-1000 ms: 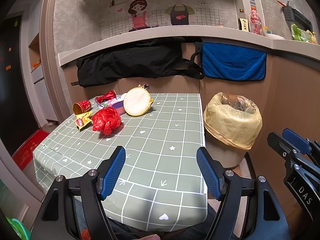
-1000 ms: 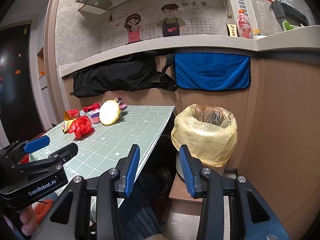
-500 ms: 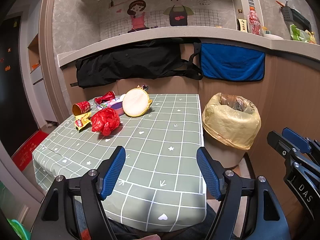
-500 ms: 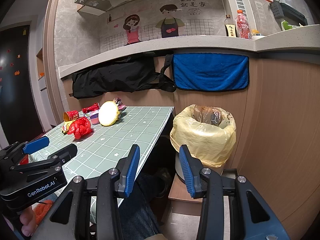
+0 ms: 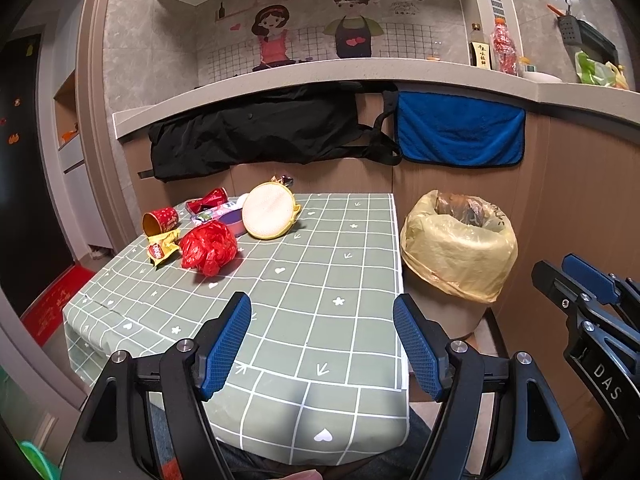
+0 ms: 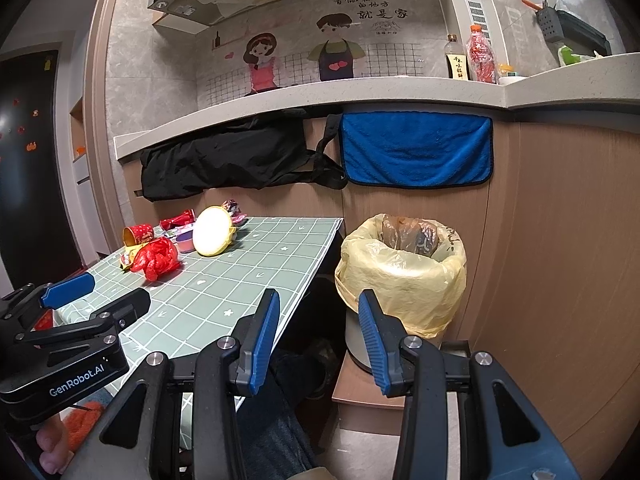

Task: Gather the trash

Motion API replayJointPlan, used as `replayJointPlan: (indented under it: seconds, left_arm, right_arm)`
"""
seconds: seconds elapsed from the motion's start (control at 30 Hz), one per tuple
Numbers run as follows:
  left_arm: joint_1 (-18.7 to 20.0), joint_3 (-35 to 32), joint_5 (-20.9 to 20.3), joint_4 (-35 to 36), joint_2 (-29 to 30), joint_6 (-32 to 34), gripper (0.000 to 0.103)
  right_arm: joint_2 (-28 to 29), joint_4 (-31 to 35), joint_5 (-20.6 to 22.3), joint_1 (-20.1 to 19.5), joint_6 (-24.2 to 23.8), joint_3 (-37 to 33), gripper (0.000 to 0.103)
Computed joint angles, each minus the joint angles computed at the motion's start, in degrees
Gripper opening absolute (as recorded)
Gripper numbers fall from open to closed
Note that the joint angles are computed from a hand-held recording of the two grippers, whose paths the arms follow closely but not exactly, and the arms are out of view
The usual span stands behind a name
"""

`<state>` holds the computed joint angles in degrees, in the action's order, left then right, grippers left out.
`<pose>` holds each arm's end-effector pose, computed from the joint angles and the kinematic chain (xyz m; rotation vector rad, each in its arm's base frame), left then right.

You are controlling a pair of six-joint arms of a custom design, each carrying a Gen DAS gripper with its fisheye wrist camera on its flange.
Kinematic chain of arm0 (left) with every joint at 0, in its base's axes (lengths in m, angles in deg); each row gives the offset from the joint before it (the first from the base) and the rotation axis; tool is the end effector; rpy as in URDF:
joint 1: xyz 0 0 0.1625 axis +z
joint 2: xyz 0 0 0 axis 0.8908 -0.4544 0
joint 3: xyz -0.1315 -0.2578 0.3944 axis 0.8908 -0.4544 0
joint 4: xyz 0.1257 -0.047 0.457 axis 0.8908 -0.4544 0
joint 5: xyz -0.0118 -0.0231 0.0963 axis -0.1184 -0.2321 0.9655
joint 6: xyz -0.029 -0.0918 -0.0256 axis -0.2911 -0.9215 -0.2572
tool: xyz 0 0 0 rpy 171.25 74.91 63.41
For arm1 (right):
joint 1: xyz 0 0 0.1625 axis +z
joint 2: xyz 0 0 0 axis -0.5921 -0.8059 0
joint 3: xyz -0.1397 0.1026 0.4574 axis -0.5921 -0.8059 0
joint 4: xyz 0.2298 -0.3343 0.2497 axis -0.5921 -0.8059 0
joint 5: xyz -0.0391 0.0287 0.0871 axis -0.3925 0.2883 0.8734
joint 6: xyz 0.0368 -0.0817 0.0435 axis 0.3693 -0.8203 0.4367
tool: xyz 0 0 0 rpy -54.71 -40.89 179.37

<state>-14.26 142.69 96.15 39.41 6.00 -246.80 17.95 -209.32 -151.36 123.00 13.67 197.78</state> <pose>-0.2001 -0.5755 0.0399 0.1772 1.8448 -1.2776 0.1022 -0.6169 0.1411 0.9589 -2.3262 1.1942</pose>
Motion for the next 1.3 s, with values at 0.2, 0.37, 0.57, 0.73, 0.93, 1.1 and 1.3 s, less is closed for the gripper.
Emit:
replayJointPlan:
  seconds: [0.2, 0.37, 0.57, 0.73, 0.93, 1.1, 1.3]
  left_arm:
    - [0.00, -0.13, -0.06, 0.23, 0.08, -0.19, 0.074]
    - [0.00, -0.16, -0.04, 0.39, 0.09, -0.28, 0.074]
    - [-0.02, -0.13, -0.06, 0.28, 0.10, -0.22, 0.074]
    - [0.01, -0.11, -0.05, 0.26, 0.11, -0.32, 0.074]
    - [0.05, -0.15, 0.04, 0.54, 0.19, -0.70, 0.074]
    - [1.00, -2.47, 1.10, 7.43, 0.19, -5.93, 0.074]
    - [3.98, -0.49, 4.33, -2.37, -5.14, 7.92, 0.074]
  right_arm:
    - [0.02, -0.07, -0.07, 0.03, -0.06, 0.06, 0.039]
    - [0.14, -0.24, -0.21, 0.07, 0.02, 0.02, 0.039]
    - [0.15, -0.41, -0.11, 0.02, -0.05, 0.03, 0.039]
    - [0.17, -0.32, -0.15, 0.01, -0.05, -0.02, 0.039]
    - [0.21, -0.37, -0.10, 0.00, -0.08, -0.03, 0.039]
    - [0.30, 0.77, 0.16, 0.07, -0.19, -0.68, 0.039]
    - [2.03, 5.73, 1.01, 2.42, -0.77, -6.02, 0.039]
